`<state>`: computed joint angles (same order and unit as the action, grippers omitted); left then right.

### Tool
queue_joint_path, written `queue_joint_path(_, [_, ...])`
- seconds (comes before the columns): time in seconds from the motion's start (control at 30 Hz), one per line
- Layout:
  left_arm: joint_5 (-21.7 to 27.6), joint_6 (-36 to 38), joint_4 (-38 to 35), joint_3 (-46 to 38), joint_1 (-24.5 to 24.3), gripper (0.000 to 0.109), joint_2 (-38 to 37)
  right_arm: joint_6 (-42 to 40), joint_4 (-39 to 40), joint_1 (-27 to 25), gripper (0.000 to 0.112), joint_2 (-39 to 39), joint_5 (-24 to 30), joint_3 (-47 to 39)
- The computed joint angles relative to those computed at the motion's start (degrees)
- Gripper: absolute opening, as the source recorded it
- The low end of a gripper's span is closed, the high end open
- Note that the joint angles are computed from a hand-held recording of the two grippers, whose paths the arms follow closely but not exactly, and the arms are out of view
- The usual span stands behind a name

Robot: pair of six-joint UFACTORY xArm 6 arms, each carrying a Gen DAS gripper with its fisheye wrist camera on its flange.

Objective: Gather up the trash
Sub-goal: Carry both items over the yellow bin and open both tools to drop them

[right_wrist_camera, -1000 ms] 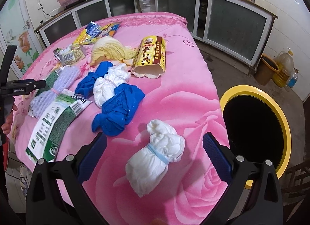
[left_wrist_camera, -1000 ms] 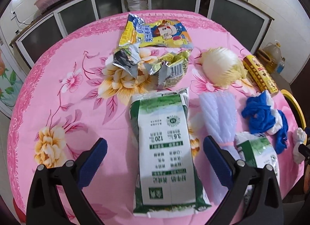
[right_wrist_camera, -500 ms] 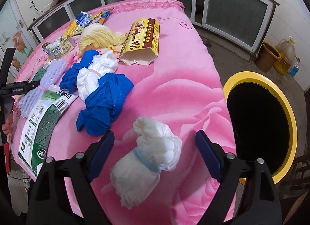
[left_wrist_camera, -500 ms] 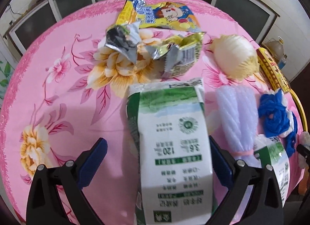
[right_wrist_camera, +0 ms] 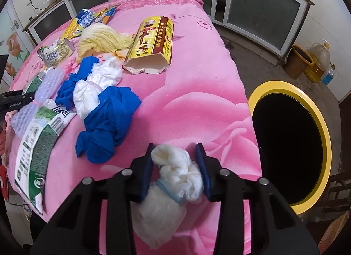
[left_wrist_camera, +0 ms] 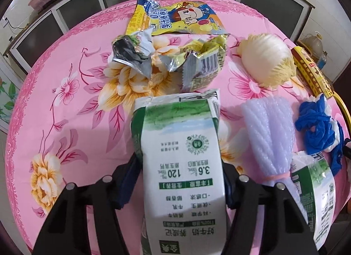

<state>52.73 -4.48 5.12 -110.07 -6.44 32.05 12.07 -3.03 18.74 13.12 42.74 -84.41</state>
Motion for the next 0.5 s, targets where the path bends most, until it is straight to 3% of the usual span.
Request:
queue_joint_path(0.33, [-8.91,-1.85,-0.92,12.76,2.58,0.058,-12.43,-3.28,7.45,-1.31,0.035,-8.01,-5.21,7.19])
queue_joint_path(0.5, [-14.85,0.70,-3.96,18.78,0.40,0.058,-18.40,-3.88,9.86,-2.76,0.035,-10.88,-6.83,10.81])
